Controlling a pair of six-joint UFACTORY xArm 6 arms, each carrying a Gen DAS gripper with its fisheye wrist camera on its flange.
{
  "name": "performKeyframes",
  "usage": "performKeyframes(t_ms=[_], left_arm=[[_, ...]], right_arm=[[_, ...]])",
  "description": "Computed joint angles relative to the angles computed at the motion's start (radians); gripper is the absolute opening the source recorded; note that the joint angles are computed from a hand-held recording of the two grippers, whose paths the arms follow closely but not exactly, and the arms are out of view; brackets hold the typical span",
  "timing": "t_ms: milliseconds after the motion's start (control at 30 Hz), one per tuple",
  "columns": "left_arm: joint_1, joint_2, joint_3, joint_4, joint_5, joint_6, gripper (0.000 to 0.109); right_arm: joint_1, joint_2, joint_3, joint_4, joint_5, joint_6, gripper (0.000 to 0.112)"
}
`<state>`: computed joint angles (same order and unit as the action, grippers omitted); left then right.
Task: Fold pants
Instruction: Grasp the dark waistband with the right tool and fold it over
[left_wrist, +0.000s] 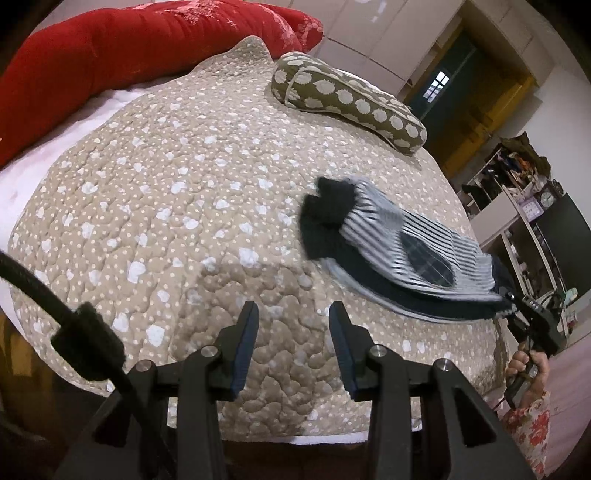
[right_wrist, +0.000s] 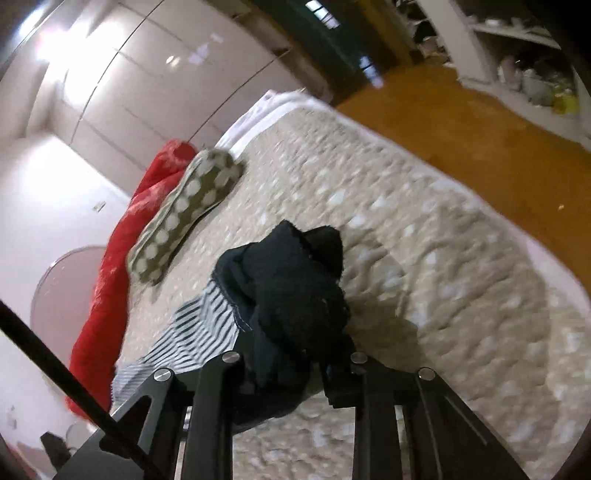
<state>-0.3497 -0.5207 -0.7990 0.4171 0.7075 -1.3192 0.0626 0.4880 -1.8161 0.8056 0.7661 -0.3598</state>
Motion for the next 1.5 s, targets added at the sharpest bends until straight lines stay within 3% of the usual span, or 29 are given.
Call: performKeyframes(t_ms=[33, 100, 167, 267, 367, 500, 567, 633, 700, 767, 833, 1000, 1067, 1267, 1500], left_arm=[[0.003, 0.002, -0.001, -0.004, 0.0, 0.0, 0.038], [0.017, 0.004, -0.005, -0.014, -0.004, 0.003, 0.038], [0.027, 0.012, -0.02, -0.007, 0.001, 0.003, 0.039], [0.049, 0.043, -0.065, -0.001, 0.006, 0.006, 0.044], [0.08, 0.112, -0.135, -0.001, -0.029, 0.039, 0.045], [0.099, 0.267, -0.29, 0.032, 0.003, 0.086, 0.045], [0.099, 0.363, -0.385, 0.042, 0.057, 0.134, 0.044], [0.078, 0.477, -0.509, 0.082, 0.198, 0.176, 0.034], [0.064, 0.568, -0.596, 0.097, 0.328, 0.217, 0.032], [0.071, 0.602, -0.601, 0.073, 0.36, 0.233, 0.032], [0.084, 0.562, -0.542, 0.07, 0.305, 0.206, 0.031], [0.148, 0.353, -0.294, -0.06, 0.058, 0.167, 0.033], [0.16, 0.274, -0.209, -0.071, 0.006, 0.119, 0.034], [0.179, 0.069, -0.004, -0.052, -0.075, -0.008, 0.042], [0.262, -0.048, 0.14, -0.165, -0.183, 0.057, 0.047]], right_arm=[[0.009, 0.004, 0.002, -0.089, -0.034, 0.052, 0.027], [0.009, 0.013, 0.002, -0.162, -0.039, 0.108, 0.04], [0.0, -0.013, 0.042, -0.107, -0.057, 0.095, 0.044], [-0.006, -0.072, 0.118, -0.064, -0.118, 0.07, 0.059], [-0.004, -0.159, 0.233, -0.055, -0.232, 0.022, 0.06], [-0.001, -0.223, 0.306, -0.071, -0.292, 0.001, 0.06], [-0.001, -0.25, 0.338, -0.07, -0.31, -0.014, 0.06], [0.003, -0.279, 0.369, -0.07, -0.32, -0.029, 0.06], [0.01, -0.293, 0.382, -0.075, -0.315, -0.044, 0.06], [0.021, -0.297, 0.384, -0.092, -0.308, -0.052, 0.06], [0.039, -0.298, 0.384, -0.109, -0.303, -0.058, 0.06], [0.114, -0.288, 0.355, -0.1, -0.263, -0.13, 0.06], [0.157, -0.287, 0.346, -0.08, -0.24, -0.195, 0.06], [0.321, -0.252, 0.294, -0.074, -0.109, -0.35, 0.067], [0.524, -0.159, 0.248, -0.19, -0.19, -0.379, 0.072]])
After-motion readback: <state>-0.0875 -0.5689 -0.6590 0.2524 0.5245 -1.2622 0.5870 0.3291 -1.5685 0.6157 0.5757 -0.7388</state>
